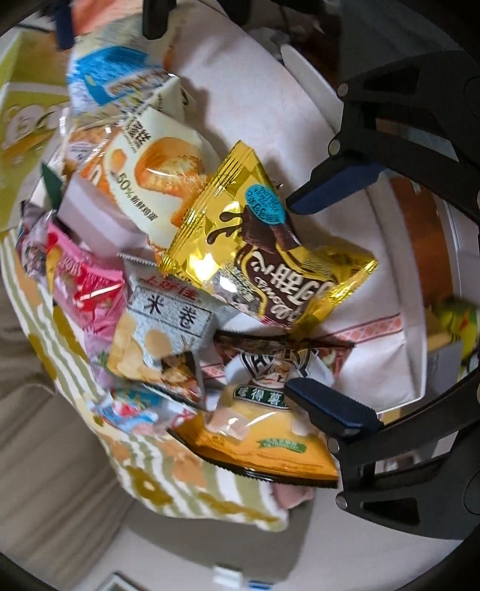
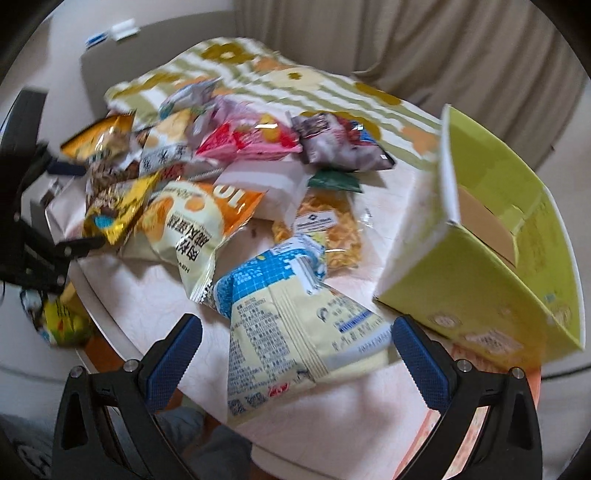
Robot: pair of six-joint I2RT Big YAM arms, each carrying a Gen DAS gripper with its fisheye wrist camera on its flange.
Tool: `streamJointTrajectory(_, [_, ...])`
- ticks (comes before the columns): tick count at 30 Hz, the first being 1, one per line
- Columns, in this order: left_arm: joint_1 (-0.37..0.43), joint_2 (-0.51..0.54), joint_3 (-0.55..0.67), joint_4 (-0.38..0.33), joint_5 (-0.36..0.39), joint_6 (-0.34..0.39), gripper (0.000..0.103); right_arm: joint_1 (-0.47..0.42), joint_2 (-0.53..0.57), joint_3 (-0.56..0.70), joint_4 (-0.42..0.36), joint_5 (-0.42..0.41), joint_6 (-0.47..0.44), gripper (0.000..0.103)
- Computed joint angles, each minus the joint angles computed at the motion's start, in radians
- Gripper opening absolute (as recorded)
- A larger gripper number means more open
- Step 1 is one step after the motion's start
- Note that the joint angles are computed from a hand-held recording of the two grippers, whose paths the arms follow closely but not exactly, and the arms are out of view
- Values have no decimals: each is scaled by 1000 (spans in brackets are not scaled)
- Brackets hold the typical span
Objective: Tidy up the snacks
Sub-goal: 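Lower the left tool onto the gold chocolate bag while the right tool grasps the blue-white bag, then lift the gold bag with the left tool while the right tool carries the blue-white bag toward the box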
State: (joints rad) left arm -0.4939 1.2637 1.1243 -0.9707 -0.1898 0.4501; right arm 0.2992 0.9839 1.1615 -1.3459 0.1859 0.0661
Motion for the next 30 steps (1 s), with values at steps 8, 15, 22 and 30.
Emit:
streamJointTrajectory(8, [-38, 70, 18, 3, -40, 113, 72, -32, 33, -17, 26, -58, -140, 103])
streamJointTrajectory(15, [-50, 106, 30, 23, -59, 123, 61, -64, 65, -27, 17, -105, -194, 103])
streamJointTrajectory(22, [-47, 123, 43, 29, -54, 129, 55, -73, 82, -37, 11, -111, -205, 80])
streamJointTrajectory(30, [-27, 95, 45, -12, -30, 84, 49, -88, 64, -36, -2, -114, -196, 61])
